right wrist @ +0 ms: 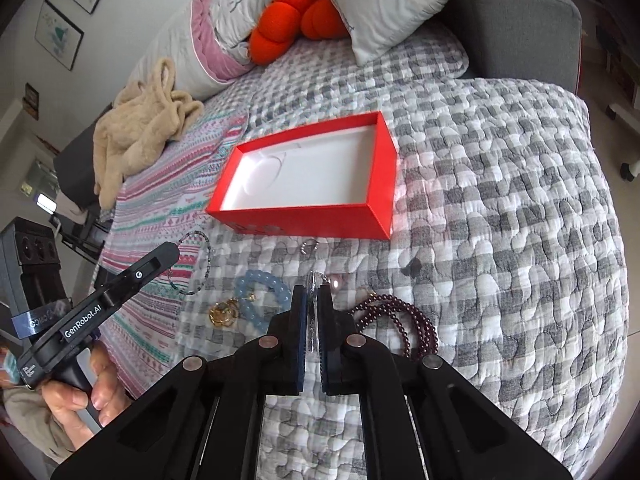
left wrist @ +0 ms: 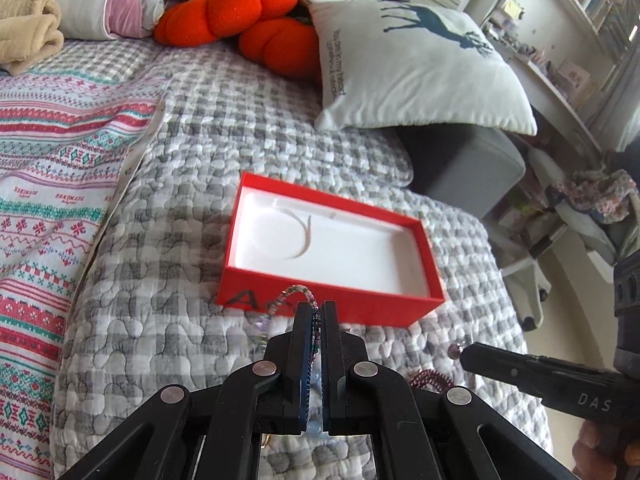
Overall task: Organize jewelry
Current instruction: 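Carry the beaded bracelet into the red box with the left gripper while the right places the pearl pendant there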
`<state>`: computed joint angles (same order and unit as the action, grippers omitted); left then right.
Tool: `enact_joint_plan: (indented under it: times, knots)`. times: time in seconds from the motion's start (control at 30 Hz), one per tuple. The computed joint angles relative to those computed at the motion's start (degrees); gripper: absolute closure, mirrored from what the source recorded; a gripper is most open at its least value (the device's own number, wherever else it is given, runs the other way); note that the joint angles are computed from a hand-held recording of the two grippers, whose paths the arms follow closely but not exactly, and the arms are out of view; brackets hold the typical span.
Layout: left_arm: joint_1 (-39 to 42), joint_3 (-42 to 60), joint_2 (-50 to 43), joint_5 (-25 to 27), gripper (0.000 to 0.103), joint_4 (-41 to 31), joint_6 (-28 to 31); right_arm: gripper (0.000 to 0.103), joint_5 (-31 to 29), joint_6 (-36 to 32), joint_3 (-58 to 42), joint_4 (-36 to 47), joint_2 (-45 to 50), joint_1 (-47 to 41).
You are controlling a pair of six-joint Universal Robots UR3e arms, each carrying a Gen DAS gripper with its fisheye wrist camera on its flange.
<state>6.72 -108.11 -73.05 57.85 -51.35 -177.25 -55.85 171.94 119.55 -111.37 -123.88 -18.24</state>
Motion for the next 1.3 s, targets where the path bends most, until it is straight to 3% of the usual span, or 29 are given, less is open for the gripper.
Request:
enact_joint_plan:
  times: [0.37, 0.57, 0.93, 1.3]
  knots:
    - [-3.78, 16.4, -13.94, -2.78, 0.103, -2.09, -4.28, 0.098, -0.03, 12.39, -7.94, -15.53, 13.25, 5.43]
    - [-4.41, 16.71, -20.09, -4.71, 0.103, 4.57, -4.94, 0.098, -1.08, 13.95, -7.02, -23.48, 18.34, 5.81]
    - [-5.97, 16.89, -27.34, 6.05, 0.103, 7.65, -3.73, 0.098, -5.39, 12.54, -8.58, -28.17, 27.75, 7.98]
    - [-7.21, 16.01, -26.3, 10.33, 0.103, 9.52, -1.8, 0.095, -7.42, 13.45, -10.63, -30.65, 30.45, 9.1]
